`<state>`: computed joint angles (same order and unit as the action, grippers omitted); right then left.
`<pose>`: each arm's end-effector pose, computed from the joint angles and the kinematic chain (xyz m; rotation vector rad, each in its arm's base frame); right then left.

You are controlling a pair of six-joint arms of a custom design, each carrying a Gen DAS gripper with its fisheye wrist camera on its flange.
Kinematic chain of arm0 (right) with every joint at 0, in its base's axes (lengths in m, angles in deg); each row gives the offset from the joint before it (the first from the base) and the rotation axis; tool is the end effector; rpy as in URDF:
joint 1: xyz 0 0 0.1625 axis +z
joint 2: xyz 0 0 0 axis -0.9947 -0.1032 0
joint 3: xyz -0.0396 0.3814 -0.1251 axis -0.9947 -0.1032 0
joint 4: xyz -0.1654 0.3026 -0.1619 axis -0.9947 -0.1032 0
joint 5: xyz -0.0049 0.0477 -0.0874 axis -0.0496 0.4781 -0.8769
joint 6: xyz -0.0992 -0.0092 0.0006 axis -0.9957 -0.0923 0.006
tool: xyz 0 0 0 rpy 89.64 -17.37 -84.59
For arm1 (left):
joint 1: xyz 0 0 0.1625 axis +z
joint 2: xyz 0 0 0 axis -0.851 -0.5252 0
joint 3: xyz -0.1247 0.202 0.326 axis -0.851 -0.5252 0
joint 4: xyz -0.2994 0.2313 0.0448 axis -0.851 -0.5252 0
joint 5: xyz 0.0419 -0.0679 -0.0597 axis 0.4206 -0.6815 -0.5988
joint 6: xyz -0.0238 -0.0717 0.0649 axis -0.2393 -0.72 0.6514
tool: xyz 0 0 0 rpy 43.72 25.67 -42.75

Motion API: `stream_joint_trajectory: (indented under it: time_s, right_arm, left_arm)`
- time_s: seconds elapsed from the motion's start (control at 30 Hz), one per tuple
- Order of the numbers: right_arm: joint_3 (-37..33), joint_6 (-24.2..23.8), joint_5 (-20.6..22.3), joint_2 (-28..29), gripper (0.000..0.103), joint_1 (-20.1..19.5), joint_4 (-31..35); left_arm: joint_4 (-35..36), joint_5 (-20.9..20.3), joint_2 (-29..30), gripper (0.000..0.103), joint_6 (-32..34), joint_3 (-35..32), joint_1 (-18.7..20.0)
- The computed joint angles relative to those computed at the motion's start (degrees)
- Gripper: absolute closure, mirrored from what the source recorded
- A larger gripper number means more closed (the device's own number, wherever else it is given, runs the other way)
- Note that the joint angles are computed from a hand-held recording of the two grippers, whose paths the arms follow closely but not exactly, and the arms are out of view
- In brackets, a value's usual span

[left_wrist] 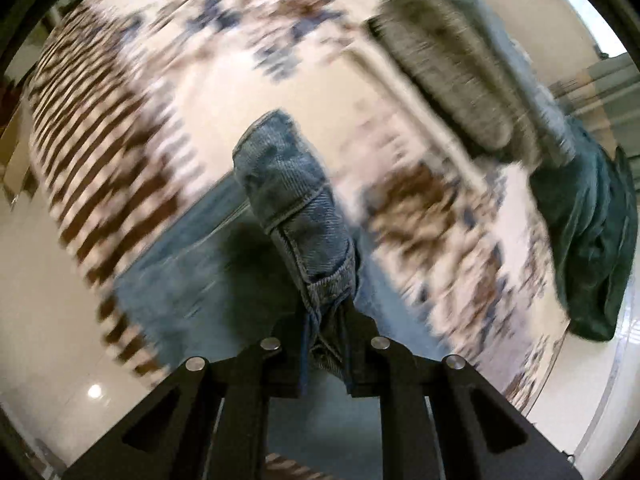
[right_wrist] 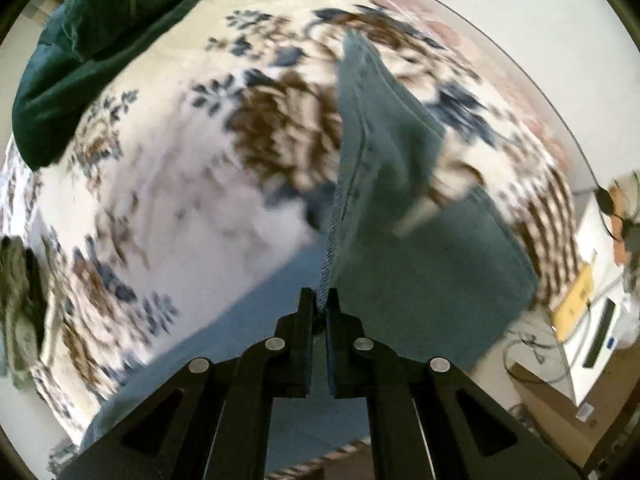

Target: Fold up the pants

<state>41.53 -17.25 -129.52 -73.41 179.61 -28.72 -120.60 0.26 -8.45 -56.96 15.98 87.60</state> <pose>0.1364 -0.6737 0.4460 -0.4961 -2.4300 0.2443 -0.4204 -0.4554 0.3980 -1.2561 2.2207 -0.8804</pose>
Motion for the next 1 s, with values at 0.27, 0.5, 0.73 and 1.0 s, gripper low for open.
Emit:
stream_joint_trajectory:
  time_s: [0.27,0.5,0.73,1.0]
  right_arm:
    - [19.9,1.6,-4.7,-10.2,0.098,-4.6,-3.2]
    - [30.4,5.1,7.1,-18.7,0.044,-6.8,-10.4]
    - [42.4,6.1,21.0,-21.5,0.043,-8.1,-24.0]
    - [49.9,5.3,17.9,-23.0,0.103,-6.3,-37.0]
  left_arm:
    - [-20.3,-8.9,-13.4,0.090,-3.7,30.5,-1.3]
    - [-20.9,-5.7,-15.0,0.082,-5.0,30.0,-5.2]
    - [-20.4,-3.1,-18.7,0.051,-10.4,34.3,-5.7]
    - [-11.8,-0.5,-19.5,0.088,-22.7,33.8,-5.2]
